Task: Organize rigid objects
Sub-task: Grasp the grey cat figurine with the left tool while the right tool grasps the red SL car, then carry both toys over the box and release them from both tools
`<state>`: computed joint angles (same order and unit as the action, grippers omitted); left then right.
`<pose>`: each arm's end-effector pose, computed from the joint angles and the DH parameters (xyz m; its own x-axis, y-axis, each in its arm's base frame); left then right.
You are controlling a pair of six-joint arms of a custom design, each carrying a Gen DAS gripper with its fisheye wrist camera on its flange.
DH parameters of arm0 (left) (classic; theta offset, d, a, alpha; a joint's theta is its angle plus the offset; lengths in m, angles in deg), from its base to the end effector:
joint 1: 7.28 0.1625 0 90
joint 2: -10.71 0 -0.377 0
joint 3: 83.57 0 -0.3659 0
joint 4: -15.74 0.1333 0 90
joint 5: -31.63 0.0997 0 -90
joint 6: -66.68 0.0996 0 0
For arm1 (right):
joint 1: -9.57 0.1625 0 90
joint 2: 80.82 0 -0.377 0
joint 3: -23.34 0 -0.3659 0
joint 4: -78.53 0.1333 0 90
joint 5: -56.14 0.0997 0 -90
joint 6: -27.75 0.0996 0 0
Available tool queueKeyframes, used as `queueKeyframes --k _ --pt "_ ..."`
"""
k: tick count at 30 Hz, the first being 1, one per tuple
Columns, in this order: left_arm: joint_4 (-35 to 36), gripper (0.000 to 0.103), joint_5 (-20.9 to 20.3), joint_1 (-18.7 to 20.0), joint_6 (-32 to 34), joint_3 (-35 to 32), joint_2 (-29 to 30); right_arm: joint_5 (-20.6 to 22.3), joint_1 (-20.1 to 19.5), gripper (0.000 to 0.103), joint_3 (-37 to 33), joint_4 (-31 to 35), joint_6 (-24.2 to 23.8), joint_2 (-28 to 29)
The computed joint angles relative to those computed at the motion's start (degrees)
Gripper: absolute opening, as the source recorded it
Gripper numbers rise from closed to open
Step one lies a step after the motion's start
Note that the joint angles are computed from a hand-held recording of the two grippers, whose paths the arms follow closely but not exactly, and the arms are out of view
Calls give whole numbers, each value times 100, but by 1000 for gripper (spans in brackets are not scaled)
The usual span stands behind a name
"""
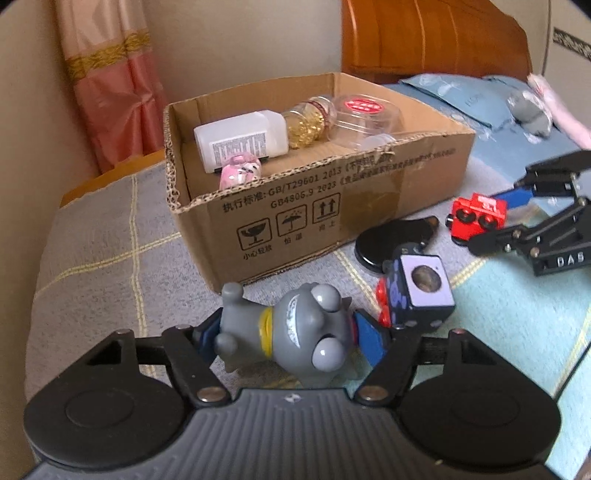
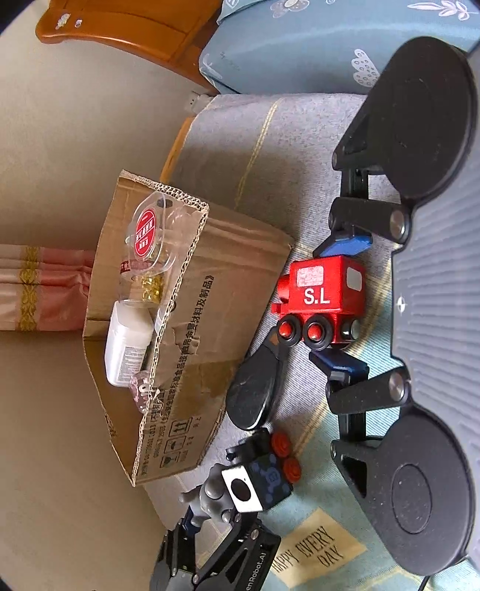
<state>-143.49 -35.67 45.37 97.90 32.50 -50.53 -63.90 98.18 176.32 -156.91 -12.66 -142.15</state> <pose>-0.1738 -0.5109 0.1297 -0.3724 0.8125 -0.4486 0.9128 0.4079 -0.0189 0.0762 -0.3007 0.1570 -0.6608 -0.0594 0.7482 -0.5437 0.7251 -0.4227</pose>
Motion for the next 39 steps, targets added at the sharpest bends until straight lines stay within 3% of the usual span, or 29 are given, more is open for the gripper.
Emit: queueKeyframes --k 8,11,16,24,30,39 --pt "748 71 159 -174 3 -110 -388 -139 294 50 179 1072 336 -992" --pt "782 71 178 -240 -10 -107 -485 -377 433 50 142 1053 322 -953" --pt "1229 71 98 -308 -163 -305 -590 -296 528 50 229 1355 555 -1283" --pt "1370 71 114 -445 -112 -683 -555 -261 1159 50 -4 2083 596 -1920" --pt "1590 71 135 -502 -114 -1360 -136 -95 1342 50 -632 2308 491 -1728" --pt "1880 71 248 -432 -170 -2593 790 176 976 50 -1676 2828 706 -1039"
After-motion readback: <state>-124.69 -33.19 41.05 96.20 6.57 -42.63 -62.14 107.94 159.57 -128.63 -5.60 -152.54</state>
